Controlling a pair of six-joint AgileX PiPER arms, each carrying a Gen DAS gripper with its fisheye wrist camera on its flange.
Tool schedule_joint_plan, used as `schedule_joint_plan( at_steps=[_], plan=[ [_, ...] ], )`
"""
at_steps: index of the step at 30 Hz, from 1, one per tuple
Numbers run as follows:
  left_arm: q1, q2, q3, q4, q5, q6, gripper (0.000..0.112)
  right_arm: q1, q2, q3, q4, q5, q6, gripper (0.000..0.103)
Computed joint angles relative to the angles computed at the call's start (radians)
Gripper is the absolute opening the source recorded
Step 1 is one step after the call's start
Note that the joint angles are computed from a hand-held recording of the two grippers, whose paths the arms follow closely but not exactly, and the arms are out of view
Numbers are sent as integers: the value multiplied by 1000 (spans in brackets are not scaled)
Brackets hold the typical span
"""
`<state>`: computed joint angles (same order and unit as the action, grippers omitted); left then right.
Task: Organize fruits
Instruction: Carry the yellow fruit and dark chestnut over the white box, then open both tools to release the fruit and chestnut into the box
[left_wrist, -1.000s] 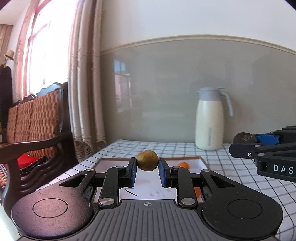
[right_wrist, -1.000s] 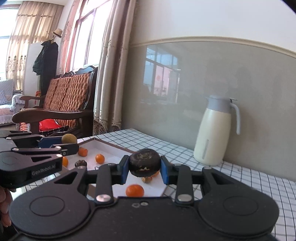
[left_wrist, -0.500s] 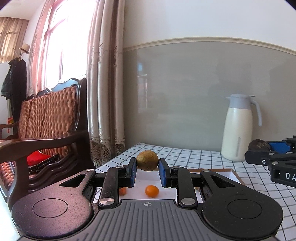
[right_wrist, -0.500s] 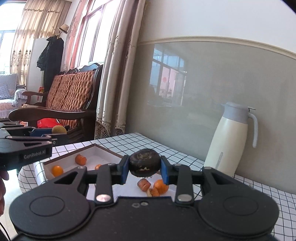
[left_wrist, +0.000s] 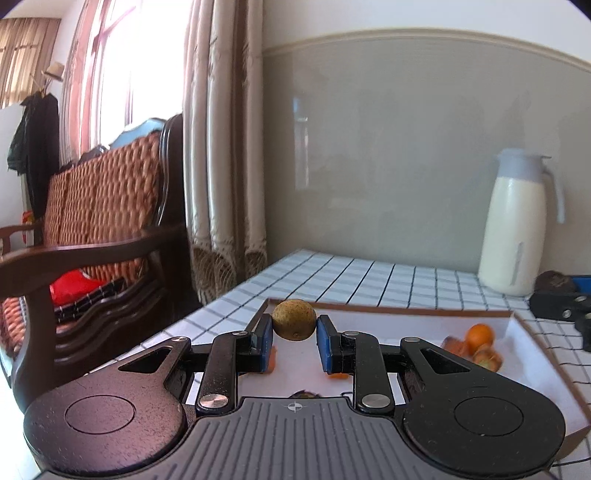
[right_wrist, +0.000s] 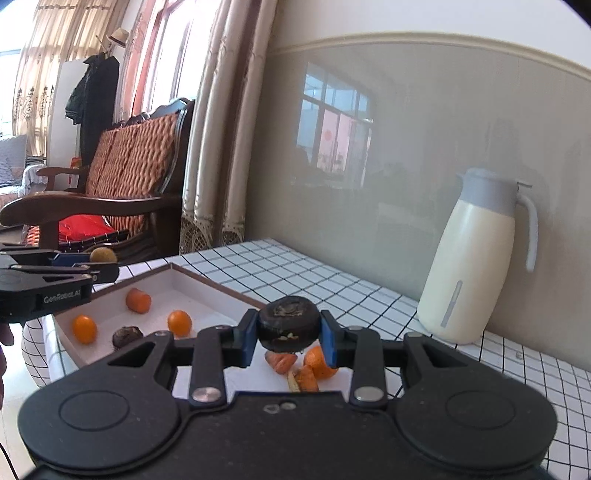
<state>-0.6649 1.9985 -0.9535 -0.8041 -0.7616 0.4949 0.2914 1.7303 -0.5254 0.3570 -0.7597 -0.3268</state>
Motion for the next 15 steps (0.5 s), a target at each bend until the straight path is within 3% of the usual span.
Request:
schedule_joint_plan(
  at_steps=[9,12,14,15],
  plan=[
    [25,55,-69,-1,55,21,26,-84,73,-106,-121,113,95,26],
    [36,76,-108,-22,85,41,26,-121,97,-162,-209,198,162,26],
    [42,92,-132,-46,117,58,26,-130,121,-196,-150,242,83,38],
    [38,100,-143,-84,116,102,43,-123,132,-189,-76,204,21,71]
  ],
)
